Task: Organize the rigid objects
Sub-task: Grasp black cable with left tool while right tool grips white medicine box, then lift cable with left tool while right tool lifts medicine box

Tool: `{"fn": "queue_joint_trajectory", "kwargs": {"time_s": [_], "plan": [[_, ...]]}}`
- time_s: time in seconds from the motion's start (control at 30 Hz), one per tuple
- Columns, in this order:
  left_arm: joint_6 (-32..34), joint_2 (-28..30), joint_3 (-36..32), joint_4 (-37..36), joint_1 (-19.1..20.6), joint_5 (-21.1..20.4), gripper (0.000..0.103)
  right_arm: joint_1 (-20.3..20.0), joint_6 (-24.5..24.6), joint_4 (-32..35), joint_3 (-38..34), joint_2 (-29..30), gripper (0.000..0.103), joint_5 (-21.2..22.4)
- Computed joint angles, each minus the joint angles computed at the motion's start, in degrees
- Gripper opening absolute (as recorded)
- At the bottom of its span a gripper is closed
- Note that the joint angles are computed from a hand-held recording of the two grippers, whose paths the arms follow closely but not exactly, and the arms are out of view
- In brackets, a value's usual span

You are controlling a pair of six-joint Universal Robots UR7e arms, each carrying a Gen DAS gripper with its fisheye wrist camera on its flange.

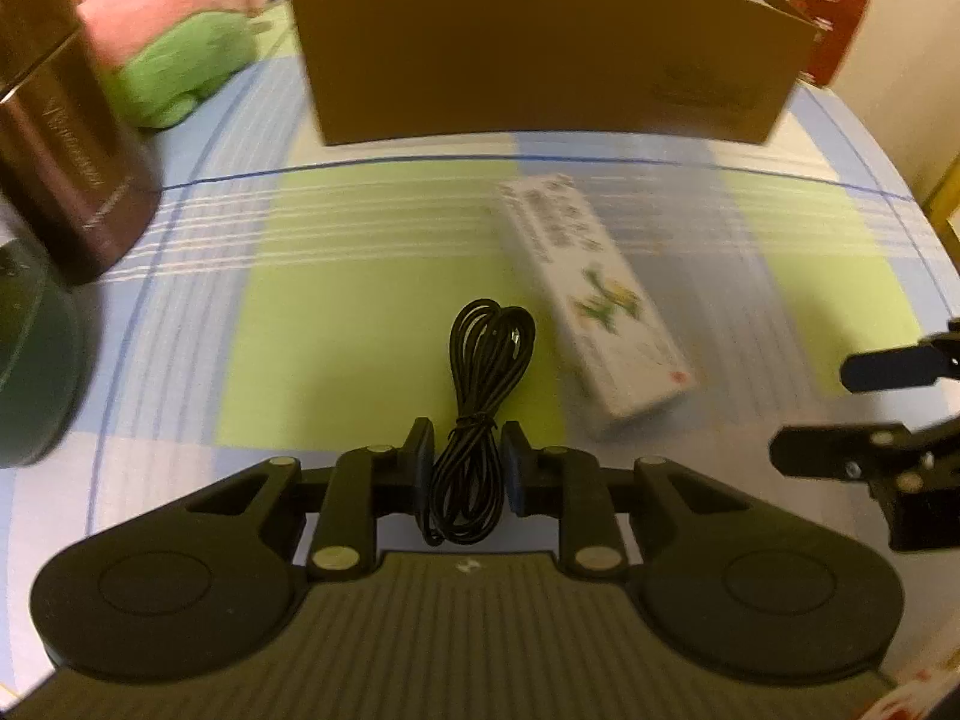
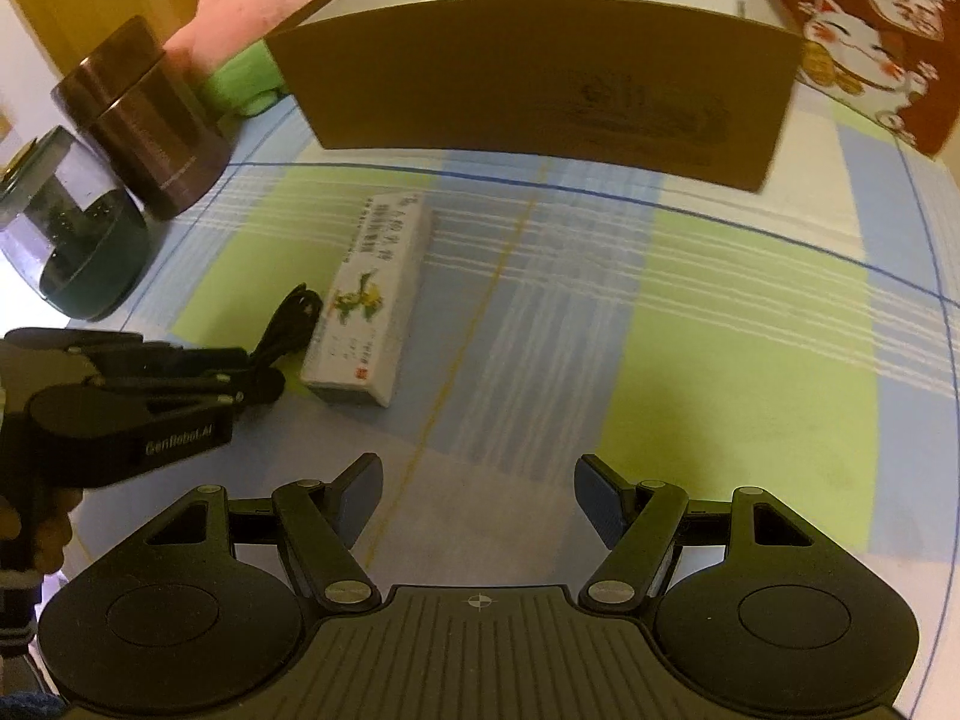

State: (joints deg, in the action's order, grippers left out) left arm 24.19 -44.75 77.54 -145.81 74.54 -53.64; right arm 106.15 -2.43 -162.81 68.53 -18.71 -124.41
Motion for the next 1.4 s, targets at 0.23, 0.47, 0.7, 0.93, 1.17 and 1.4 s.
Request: {"fn": "queue_joint_trajectory", "kwargs": {"time_s": [0.23, 0.47, 0.7, 0.93, 1.17, 1.4], "plan": [[-1.0, 1.7, -5.1, 1.9, 1.2, 1.3, 0.02, 0.5, -4.7, 2.3, -7.9, 4.5, 0.068, 2.3], [-1.7, 2.0, -7.3, 4.8, 1.8, -0.2, 0.021, 0.3, -8.8, 3.8, -16.0, 10.2, 0.068, 3.6], [-0.7, 2.5, -8.3, 5.6, 2.0, -0.7, 0.025, -0.2, -12.8, 5.1, -22.8, 15.0, 0.061, 0.9], [0.9, 3.6, -9.6, 5.9, 2.0, -1.5, 0.027, -1.2, -12.2, 3.2, -18.8, 12.5, 0.036, 0.4], [3.2, 4.4, -10.4, 6.3, 1.9, -3.3, 0.02, -1.9, -10.1, -1.8, -10.6, 7.7, 0.036, -2.2], [3.9, 3.0, -7.9, 9.2, 1.4, -7.9, 0.014, -1.9, -7.6, -5.2, -3.8, 4.3, 0.036, -3.1]]}}
